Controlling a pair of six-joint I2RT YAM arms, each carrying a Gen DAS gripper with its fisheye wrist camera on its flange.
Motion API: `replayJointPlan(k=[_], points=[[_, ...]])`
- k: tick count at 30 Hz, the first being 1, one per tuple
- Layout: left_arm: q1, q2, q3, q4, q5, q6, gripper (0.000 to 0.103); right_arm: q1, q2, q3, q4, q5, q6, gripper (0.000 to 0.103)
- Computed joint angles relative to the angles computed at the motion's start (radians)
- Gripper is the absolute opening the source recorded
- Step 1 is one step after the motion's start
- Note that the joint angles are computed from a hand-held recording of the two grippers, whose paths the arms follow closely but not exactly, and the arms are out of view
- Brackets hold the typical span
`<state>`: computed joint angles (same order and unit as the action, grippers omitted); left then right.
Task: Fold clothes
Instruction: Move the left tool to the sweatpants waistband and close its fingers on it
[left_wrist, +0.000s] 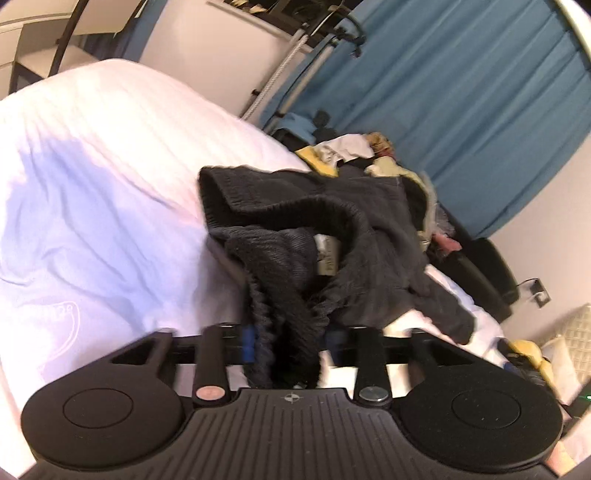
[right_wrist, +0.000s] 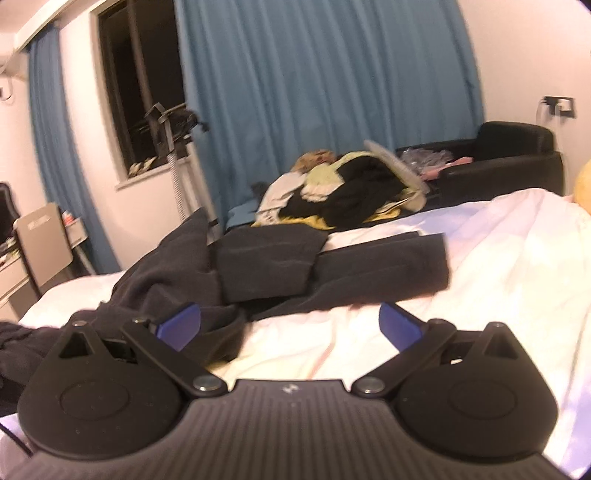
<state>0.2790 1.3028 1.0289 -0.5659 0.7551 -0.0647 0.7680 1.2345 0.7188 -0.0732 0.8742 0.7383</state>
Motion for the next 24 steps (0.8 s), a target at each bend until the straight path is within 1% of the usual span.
replayJointPlan(k=[1, 2, 4, 5, 6, 8, 10, 12, 13, 15, 16, 17, 18, 19, 21, 22, 24], points=[[0.035, -0.016, 0.001, -0.013, 0.048, 0.011, 0.078, -0.005, 0.020, 0.011, 0.012, -0.019, -0.018, 0.103], [0.074, -0.024, 0.010, -0.034, 0.094, 0.026, 0.080, -0.009, 0.041, 0.021, 0.023, -0.036, -0.030, 0.103], [0.144, -0.017, 0.049, -0.067, 0.189, 0.051, 0.080, -0.027, 0.082, 0.038, 0.053, -0.085, -0.038, 0.103], [0.161, 0.004, 0.084, -0.065, 0.220, 0.043, 0.081, -0.034, 0.100, 0.046, 0.066, -0.108, -0.036, 0.103], [0.165, 0.035, 0.115, -0.048, 0.225, 0.029, 0.081, -0.048, 0.125, 0.056, 0.087, -0.140, -0.036, 0.103], [0.130, 0.119, 0.202, -0.006, 0.170, -0.021, 0.082, -0.068, 0.175, 0.075, 0.127, -0.183, -0.027, 0.103], [0.060, 0.241, 0.308, 0.012, 0.069, -0.084, 0.082, -0.087, 0.222, 0.086, 0.175, -0.226, -0.016, 0.103], [0.004, 0.388, 0.419, 0.019, 0.015, -0.089, 0.081, -0.103, 0.239, 0.068, 0.231, -0.275, -0.019, 0.103], [-0.019, 0.463, 0.479, 0.019, -0.012, -0.102, 0.079, -0.111, 0.245, 0.056, 0.255, -0.291, -0.019, 0.103], [-0.056, 0.594, 0.588, 0.018, -0.055, -0.133, 0.074, -0.128, 0.248, 0.038, 0.265, -0.313, -0.006, 0.103], [-0.075, 0.657, 0.649, 0.007, -0.084, -0.140, 0.068, -0.136, 0.250, 0.032, 0.260, -0.323, 0.010, 0.103], [-0.092, 0.704, 0.696, -0.007, -0.120, -0.128, 0.060, -0.142, 0.257, 0.039, 0.240, -0.325, 0.026, 0.103], [-0.108, 0.737, 0.724, -0.011, -0.157, -0.113, 0.053, -0.146, 0.265, 0.048, 0.217, -0.325, 0.043, 0.103], [-0.120, 0.760, 0.734, -0.004, -0.168, -0.122, 0.046, -0.144, 0.276, 0.060, 0.197, -0.319, 0.047, 0.103], [-0.120, 0.801, 0.751, 0.001, -0.110, -0.166, 0.046, -0.133, 0.300, 0.073, 0.187, -0.319, 0.033, 0.103], [-0.121, 0.846, 0.789, -0.010, -0.061, -0.185, 0.046, -0.128, 0.313, 0.079, 0.184, -0.320, 0.025, 0.103], [-0.113, 0.958, 0.908, -0.089, 0.089, -0.205, 0.046, -0.126, 0.336, 0.084, 0.197, -0.347, 0.004, 0.103]])
